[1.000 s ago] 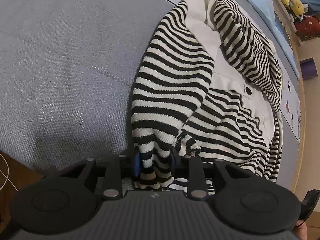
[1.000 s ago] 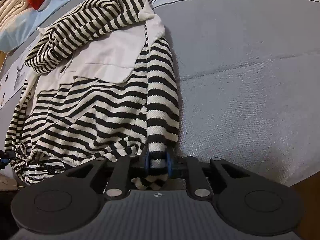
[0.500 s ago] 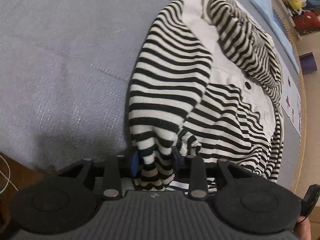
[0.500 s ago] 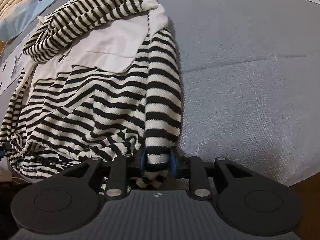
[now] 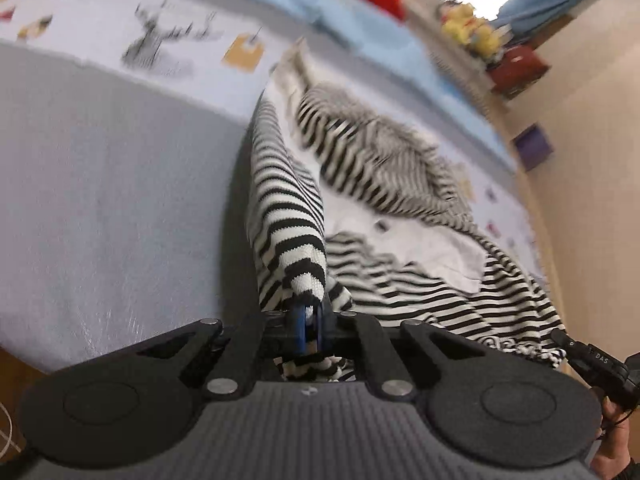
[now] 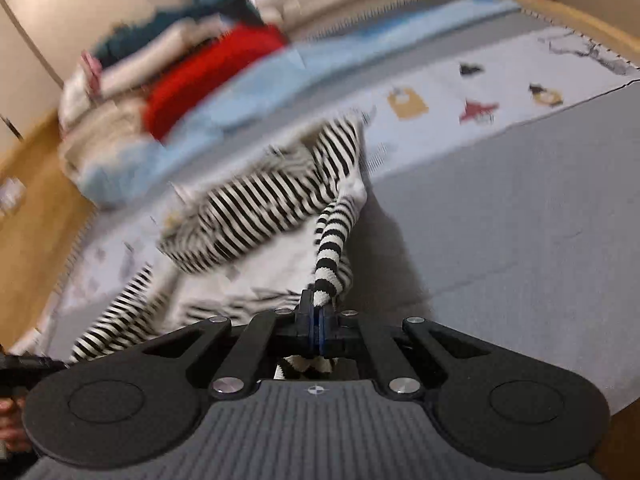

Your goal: Fold small clothes

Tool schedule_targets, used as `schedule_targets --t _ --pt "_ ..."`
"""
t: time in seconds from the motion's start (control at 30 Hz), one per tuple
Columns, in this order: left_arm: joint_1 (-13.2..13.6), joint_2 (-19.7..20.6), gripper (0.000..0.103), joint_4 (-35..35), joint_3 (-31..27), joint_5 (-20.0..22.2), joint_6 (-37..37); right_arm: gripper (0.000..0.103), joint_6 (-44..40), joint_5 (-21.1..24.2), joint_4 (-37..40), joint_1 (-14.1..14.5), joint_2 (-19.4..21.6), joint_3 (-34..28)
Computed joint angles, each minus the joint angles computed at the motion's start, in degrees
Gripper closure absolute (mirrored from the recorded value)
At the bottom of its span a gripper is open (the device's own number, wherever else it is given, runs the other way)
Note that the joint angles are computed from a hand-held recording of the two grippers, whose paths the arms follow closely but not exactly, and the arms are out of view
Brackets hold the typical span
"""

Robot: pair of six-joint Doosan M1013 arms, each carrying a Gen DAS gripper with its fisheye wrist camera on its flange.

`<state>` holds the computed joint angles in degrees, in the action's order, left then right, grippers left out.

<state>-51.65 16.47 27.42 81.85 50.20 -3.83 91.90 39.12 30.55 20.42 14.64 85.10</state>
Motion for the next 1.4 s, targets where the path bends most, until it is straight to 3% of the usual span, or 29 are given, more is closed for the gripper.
schedule_targets --t 0.3,0.4,0.47,0.7,1.0,1.07,1.13,1.17,1.23,1.3,1.4 --pt "-6.79 -7.38 0.098 13.02 2.99 -2.89 -11.99 0.102 -17.25 -4.24 17.62 -3.81 -10.71 7.14" --pt "-6.98 -7.7 0.098 14.16 3.09 -3.55 -13.8 0.102 -20.68 -4.61 20.9 -5.09 -13.09 8.61" --pt "-6.08 -6.74 0.098 12.4 2.29 -2.84 -10.93 0.102 -18.89 -4.1 19.93 -5.61 -13.0 8.46" --pt "-0.6 -2.72 0.098 8.41 0.64 -4.07 -6.64 0.102 -4.73 -4.96 6.23 -3.58 -7.23 4.49" --pt "7.15 3.9 0.098 5.7 -1.09 -8.49 -5.53 0.102 13.88 -2.81 -11.58 -0.83 5.37 -7.68" --pt "8.64 4.88 0.096 -0.2 -1.44 -8.9 -4.56 0.102 17.22 -2.32 -15.14 -0.25 7.73 -9.33" --pt "9.23 4.6 0.086 0.44 -0.48 -11.91 -7.32 0.102 20.55 0.33 -17.5 0.13 9.93 -11.0" --pt "9.38 4.42 0.081 1.26 -0.1 -13.29 -8.27 0.096 22.3 2.84 -17.72 0.08 11.01 -12.32" --pt "9.31 4.14 0.055 3.55 0.35 -14.47 -9.76 0.095 24.28 2.15 -18.2 0.1 11.55 -12.76" --pt "9.04 4.05 0.051 4.11 0.07 -14.04 -9.04 0.093 25.7 -0.1 -20.65 0.33 11.15 -12.4" --pt "8.64 3.83 0.051 3.97 0.16 -13.73 -8.86 0.076 26.8 -2.53 -20.97 0.18 10.12 -11.07"
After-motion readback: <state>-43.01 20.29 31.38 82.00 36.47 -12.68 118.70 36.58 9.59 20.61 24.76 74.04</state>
